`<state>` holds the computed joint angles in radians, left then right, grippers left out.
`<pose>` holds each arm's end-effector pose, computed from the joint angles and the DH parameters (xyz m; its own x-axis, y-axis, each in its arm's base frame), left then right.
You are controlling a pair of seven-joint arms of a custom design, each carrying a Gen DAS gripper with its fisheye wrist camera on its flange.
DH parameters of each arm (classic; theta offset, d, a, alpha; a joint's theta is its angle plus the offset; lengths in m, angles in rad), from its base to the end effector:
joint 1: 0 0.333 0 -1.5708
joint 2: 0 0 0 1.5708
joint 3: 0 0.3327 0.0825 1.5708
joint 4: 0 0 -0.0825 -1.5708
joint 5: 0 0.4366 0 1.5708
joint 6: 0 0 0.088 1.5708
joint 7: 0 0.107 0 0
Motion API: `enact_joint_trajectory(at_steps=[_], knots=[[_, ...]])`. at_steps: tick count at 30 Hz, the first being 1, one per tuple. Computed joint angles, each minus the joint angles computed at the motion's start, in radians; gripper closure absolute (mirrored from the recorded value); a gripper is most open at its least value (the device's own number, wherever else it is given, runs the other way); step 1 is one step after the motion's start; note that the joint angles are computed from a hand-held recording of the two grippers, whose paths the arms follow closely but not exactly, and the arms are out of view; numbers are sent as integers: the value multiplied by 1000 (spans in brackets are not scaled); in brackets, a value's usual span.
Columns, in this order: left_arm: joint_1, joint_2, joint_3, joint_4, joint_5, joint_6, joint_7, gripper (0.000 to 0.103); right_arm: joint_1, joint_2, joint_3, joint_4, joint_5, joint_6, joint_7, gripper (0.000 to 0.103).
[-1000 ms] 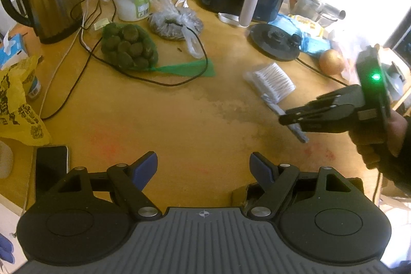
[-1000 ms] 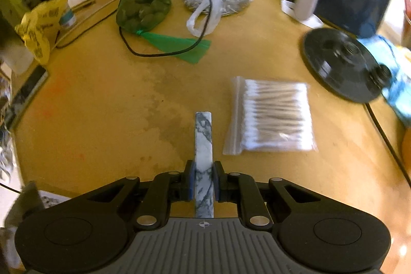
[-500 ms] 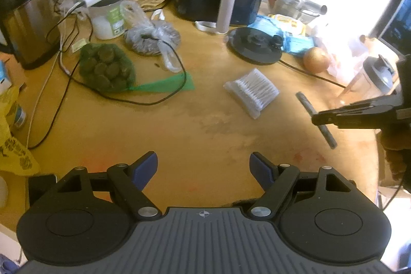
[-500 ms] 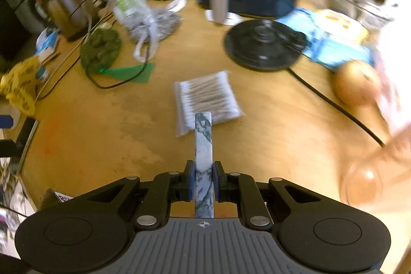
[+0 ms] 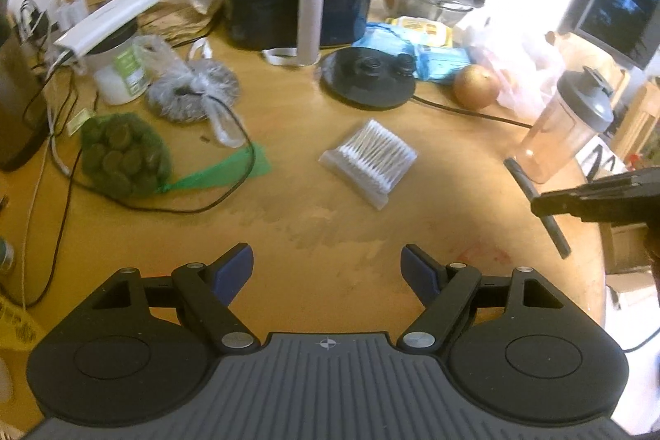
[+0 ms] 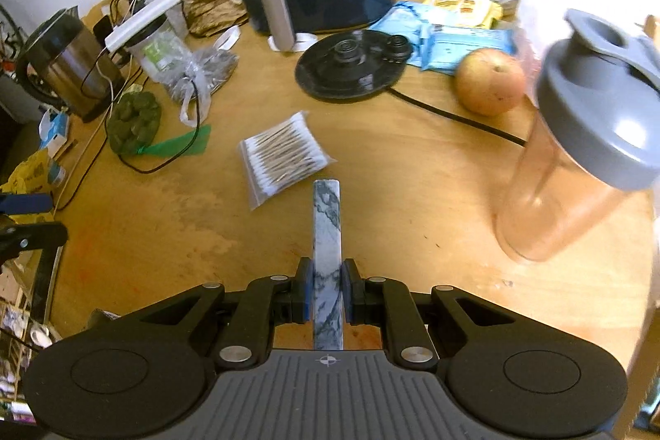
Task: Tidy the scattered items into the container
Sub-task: 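Move the left gripper toward the cotton swab bag while the right holds the stick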
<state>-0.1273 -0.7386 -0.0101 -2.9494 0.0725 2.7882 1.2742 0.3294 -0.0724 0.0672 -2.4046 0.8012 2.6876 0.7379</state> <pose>0.3647 -0.0532 0.3982 0.0703 -0.9928 0.0968 -0.8351 -0.1117 -0.5386 0.5108 0.1889 0.3525 0.5692 -0.7882 -0.2341 -0.7710 -0.4127 -0.4851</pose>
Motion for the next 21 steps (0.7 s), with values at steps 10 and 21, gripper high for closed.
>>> enact_joint_trajectory(at_steps=[10,21], knots=[[-39,152,56,72,-14,85,149,24,1,-85,-20,-92,-14,53,67,86],[-67,349,71,170,-32,181,318,24,5,-165,-47,-174,-38,89,156,86]])
